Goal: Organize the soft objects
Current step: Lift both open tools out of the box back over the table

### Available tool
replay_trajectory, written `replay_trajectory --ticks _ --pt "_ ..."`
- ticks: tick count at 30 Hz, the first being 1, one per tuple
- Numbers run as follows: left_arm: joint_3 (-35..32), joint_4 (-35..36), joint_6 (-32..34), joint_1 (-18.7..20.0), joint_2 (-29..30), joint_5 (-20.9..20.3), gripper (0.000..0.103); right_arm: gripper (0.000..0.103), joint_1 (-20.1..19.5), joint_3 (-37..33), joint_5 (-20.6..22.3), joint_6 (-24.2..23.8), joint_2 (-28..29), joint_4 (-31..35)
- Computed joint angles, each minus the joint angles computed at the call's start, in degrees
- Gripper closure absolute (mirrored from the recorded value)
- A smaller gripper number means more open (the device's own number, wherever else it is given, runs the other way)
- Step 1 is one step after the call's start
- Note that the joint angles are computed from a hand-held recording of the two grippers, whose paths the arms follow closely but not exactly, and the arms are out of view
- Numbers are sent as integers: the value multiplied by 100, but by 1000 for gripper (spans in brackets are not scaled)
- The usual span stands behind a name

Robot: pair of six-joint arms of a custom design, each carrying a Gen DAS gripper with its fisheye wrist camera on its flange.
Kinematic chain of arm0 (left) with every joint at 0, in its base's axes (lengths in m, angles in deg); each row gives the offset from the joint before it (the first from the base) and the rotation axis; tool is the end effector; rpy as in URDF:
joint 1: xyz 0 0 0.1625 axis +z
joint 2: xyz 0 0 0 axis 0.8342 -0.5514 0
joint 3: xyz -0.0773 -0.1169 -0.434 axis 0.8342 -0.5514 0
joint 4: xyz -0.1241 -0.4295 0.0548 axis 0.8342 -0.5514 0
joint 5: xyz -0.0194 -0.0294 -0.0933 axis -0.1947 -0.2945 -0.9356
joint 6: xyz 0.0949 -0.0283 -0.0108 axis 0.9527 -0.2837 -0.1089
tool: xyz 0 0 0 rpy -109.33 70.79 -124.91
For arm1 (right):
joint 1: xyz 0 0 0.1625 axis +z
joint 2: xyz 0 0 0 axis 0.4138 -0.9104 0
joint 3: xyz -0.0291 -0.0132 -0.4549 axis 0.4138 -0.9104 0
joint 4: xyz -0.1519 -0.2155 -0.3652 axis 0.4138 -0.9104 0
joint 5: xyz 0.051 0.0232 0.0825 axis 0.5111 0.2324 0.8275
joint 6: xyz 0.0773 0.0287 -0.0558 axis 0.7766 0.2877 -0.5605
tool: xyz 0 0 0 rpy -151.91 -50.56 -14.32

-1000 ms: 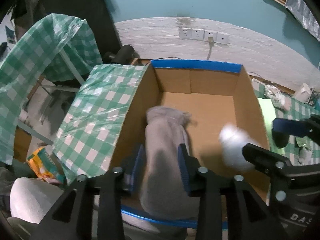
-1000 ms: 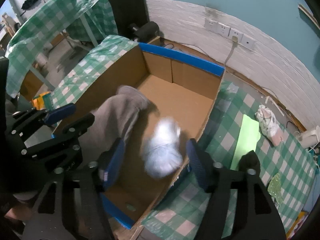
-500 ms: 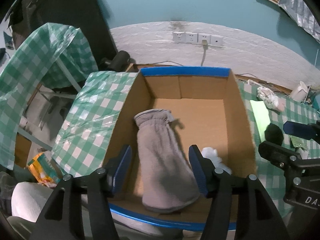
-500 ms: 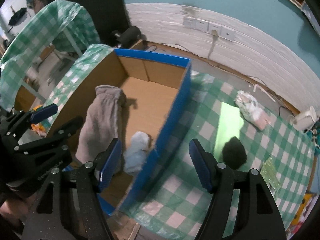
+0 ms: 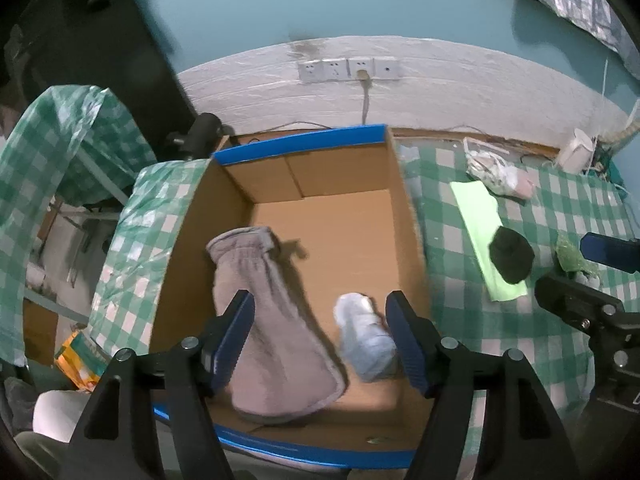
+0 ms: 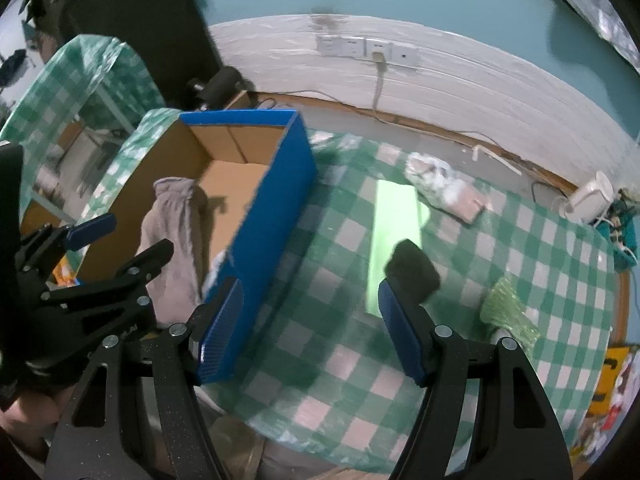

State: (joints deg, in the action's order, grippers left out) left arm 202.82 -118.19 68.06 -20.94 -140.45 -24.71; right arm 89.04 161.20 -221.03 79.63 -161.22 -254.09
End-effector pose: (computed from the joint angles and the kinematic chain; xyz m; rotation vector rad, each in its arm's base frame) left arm -0.2830 -0.4566 0.1448 0.7937 2.1838 -0.3992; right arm 0.2420 -0.3972 0.2021 0.0601 -2.4206 0.6786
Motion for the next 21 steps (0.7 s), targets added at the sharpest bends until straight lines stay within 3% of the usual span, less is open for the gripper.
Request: replay_trajectory --ticks 21 --pt "-234 -75 194 -531 901 -673 33 32 -655 1163 -257 637 -1677 337"
